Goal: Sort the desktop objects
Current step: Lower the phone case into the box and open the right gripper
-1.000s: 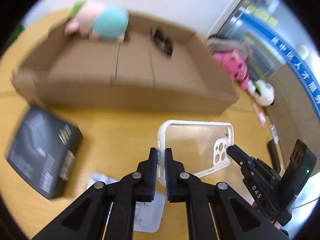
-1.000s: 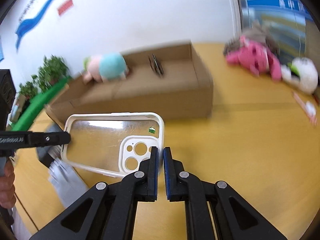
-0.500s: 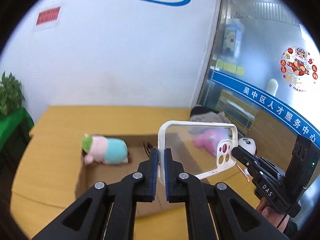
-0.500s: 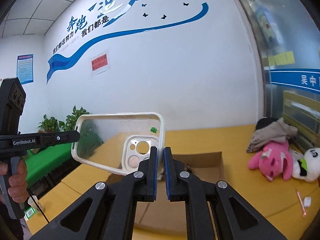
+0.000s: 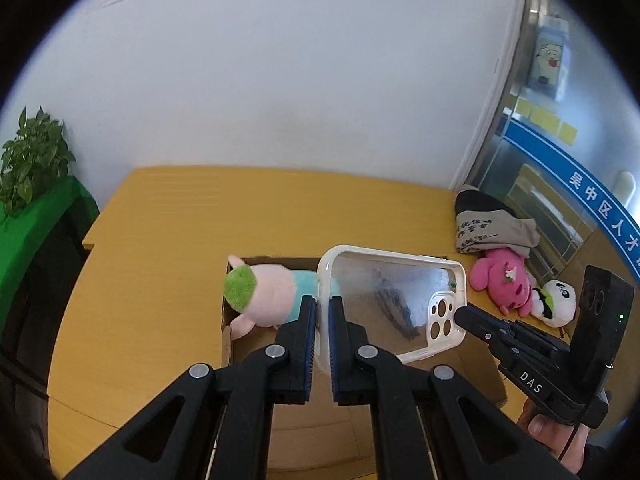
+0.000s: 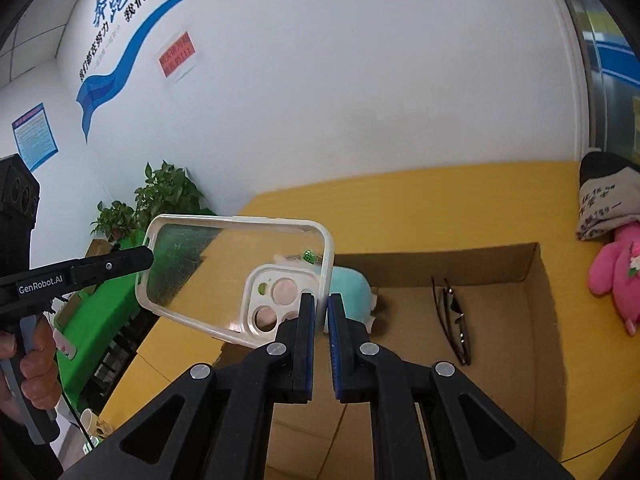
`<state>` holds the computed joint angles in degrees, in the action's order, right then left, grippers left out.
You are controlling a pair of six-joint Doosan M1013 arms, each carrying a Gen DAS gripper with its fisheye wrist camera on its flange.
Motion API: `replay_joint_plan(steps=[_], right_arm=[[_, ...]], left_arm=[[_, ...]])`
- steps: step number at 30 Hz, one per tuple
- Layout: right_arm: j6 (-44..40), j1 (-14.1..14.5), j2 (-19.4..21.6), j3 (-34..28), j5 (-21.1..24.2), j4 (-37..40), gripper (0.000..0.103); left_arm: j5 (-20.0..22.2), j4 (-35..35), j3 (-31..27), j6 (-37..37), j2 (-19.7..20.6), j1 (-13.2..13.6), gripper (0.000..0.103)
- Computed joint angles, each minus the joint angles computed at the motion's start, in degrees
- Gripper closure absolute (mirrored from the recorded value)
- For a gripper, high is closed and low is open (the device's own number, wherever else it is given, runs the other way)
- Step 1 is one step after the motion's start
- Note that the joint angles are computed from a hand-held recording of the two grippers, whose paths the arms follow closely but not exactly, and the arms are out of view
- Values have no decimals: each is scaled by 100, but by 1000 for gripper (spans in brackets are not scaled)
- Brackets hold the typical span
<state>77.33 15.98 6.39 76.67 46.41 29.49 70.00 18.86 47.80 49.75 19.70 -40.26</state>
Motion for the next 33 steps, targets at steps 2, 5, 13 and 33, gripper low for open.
replay_joint_plan(steps=[2, 5, 13, 33], right_arm=[[136, 28, 231, -87, 190, -61, 96], [319, 75, 560, -180, 473, -172, 96], [888, 72, 1408, -558, 1709, -441, 95], [216, 68, 224, 326, 539, -880, 0]], left_arm=[[76, -342, 105, 23, 106, 193, 98], [186, -761, 299, 86, 243, 412, 98], [662, -1184, 689, 240, 557, 648, 98], [191, 1326, 1255, -745, -107, -339, 60]])
